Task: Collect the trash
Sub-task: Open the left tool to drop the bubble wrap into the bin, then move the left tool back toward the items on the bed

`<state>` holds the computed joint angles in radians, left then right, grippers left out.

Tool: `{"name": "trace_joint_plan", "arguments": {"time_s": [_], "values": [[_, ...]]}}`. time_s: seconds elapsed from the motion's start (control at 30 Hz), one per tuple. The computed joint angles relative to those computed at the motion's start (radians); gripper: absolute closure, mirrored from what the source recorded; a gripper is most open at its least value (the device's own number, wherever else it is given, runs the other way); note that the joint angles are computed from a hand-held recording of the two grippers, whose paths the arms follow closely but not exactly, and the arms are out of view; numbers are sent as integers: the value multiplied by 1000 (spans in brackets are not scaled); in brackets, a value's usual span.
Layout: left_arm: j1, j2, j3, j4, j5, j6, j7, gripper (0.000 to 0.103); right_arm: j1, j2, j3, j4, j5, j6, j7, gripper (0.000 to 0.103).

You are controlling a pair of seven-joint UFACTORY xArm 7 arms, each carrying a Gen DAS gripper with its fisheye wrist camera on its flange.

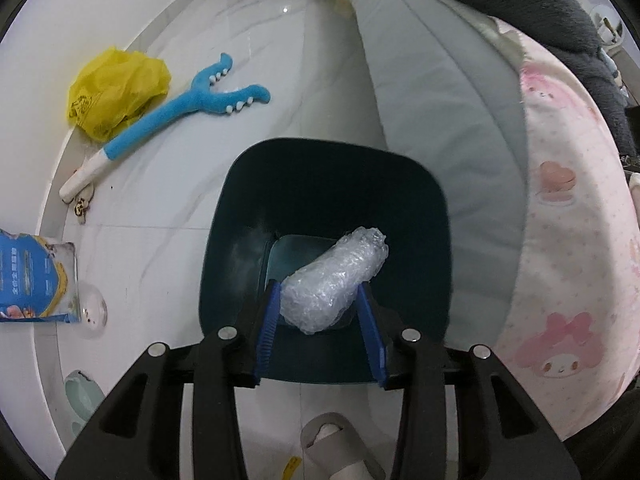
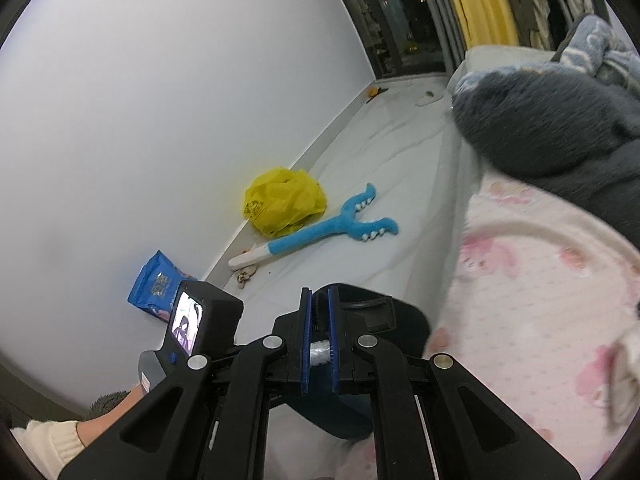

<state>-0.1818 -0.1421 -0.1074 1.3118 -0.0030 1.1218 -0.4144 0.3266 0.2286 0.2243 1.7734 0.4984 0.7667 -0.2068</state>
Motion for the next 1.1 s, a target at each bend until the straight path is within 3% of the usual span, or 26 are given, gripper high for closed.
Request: {"name": "trace_joint_plan", "arguments": {"time_s": [0.17, 0.4, 0.73, 1.0, 1.1], "values": [[10, -42, 15, -41, -26, -26, 18, 42, 32, 58, 9, 50, -38, 11, 41, 95], [34, -129, 19, -97, -10, -99, 34, 40, 62, 141, 16, 110, -87, 29, 96, 95], [80, -219, -2, -124, 103, -162, -5, 37, 116, 270, 7, 215, -184, 83, 189, 95], [104, -310, -3, -174, 91, -271, -51, 26, 152, 357, -11, 301, -262, 146, 243, 95], [104, -312, -1, -150, 73, -240, -58, 26, 155, 374, -13, 312, -273, 162, 258, 95]]}}
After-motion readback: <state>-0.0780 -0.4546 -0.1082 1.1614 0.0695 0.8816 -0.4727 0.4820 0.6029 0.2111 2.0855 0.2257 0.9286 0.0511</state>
